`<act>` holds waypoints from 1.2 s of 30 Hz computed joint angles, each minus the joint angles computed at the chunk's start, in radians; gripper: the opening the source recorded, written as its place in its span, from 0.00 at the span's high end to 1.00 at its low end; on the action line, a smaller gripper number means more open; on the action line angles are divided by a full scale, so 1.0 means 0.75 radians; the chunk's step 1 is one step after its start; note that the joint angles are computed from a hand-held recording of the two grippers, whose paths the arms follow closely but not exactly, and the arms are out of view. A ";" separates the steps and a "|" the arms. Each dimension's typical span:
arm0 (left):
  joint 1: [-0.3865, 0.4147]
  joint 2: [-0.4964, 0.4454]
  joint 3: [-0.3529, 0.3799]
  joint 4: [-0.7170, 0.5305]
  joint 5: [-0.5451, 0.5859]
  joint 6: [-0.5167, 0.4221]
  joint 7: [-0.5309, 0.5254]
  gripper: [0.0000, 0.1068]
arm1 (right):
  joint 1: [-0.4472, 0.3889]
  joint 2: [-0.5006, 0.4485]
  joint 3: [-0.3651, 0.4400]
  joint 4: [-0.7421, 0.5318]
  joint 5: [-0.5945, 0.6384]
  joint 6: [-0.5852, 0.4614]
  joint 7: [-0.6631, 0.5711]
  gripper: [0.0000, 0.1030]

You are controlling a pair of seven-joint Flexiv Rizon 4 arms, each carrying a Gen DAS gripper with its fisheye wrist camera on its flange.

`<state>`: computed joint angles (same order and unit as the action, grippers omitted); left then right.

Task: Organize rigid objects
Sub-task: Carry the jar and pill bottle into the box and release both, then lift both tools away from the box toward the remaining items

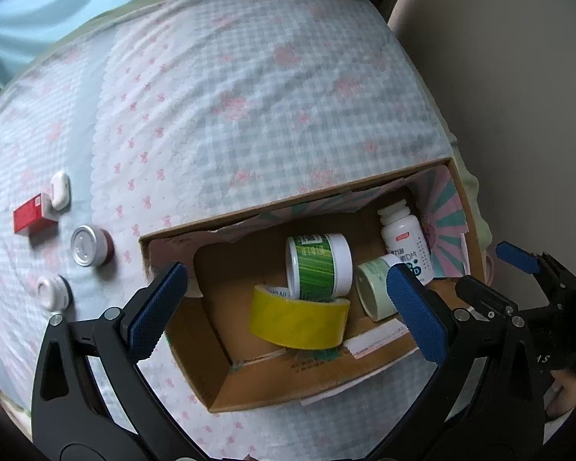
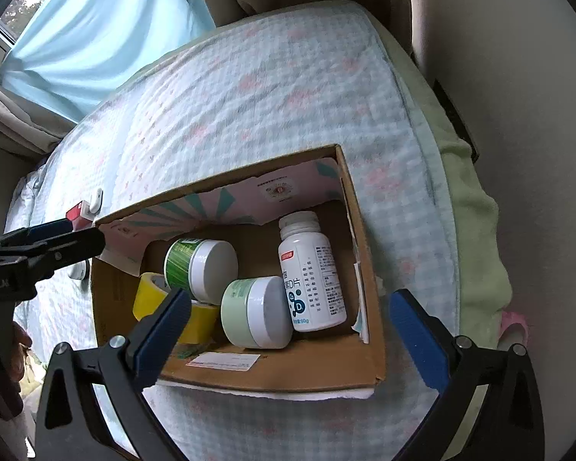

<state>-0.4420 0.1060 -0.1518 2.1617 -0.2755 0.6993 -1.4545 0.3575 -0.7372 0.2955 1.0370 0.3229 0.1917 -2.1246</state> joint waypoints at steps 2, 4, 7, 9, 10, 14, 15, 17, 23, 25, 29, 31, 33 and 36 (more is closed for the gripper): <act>-0.004 0.025 0.004 0.006 -0.005 -0.008 0.005 0.04 | -0.002 0.017 -0.004 0.017 -0.003 0.023 0.001 0.00; -0.004 0.054 0.011 0.014 -0.006 -0.018 0.011 0.04 | 0.001 0.035 -0.013 0.033 -0.017 0.041 0.010 0.00; -0.001 0.106 0.026 0.029 -0.021 -0.034 0.024 0.04 | -0.001 0.054 -0.014 0.041 -0.028 0.043 0.020 0.00; 0.004 0.148 0.036 0.041 -0.023 -0.044 0.029 0.04 | -0.007 0.077 -0.011 0.056 -0.026 0.049 0.018 0.00; 0.007 0.169 0.043 0.047 -0.025 -0.051 0.033 0.04 | -0.008 0.089 -0.010 0.065 -0.027 0.053 0.013 0.00; 0.025 0.273 0.075 0.076 -0.033 -0.091 0.045 0.04 | 0.017 0.162 -0.028 0.139 -0.085 0.104 0.007 0.00; 0.035 0.310 0.087 0.081 -0.028 -0.112 0.045 0.04 | 0.018 0.177 -0.028 0.151 -0.091 0.110 0.012 0.00; 0.052 0.366 0.100 0.092 -0.018 -0.140 0.044 0.04 | 0.009 0.202 -0.019 0.169 -0.087 0.124 -0.017 0.00; 0.130 0.559 0.174 0.115 0.030 -0.254 0.101 0.04 | -0.007 0.321 0.009 0.243 -0.027 0.133 -0.053 0.00; 0.160 0.617 0.194 0.121 0.048 -0.285 0.127 0.04 | -0.008 0.363 0.015 0.276 -0.009 0.147 -0.078 0.00; 0.225 0.719 0.245 0.117 0.070 -0.355 0.186 0.04 | -0.012 0.460 0.024 0.339 0.039 0.165 -0.121 0.00; 0.251 0.764 0.284 0.116 0.062 -0.375 0.237 0.04 | -0.019 0.521 0.031 0.376 0.083 0.177 -0.146 0.00; 0.278 0.791 0.315 0.116 0.052 -0.389 0.295 0.04 | -0.016 0.584 0.032 0.421 0.113 0.198 -0.161 0.00; 0.323 0.803 0.386 0.109 0.021 -0.419 0.408 0.04 | -0.005 0.692 0.033 0.504 0.162 0.228 -0.160 0.00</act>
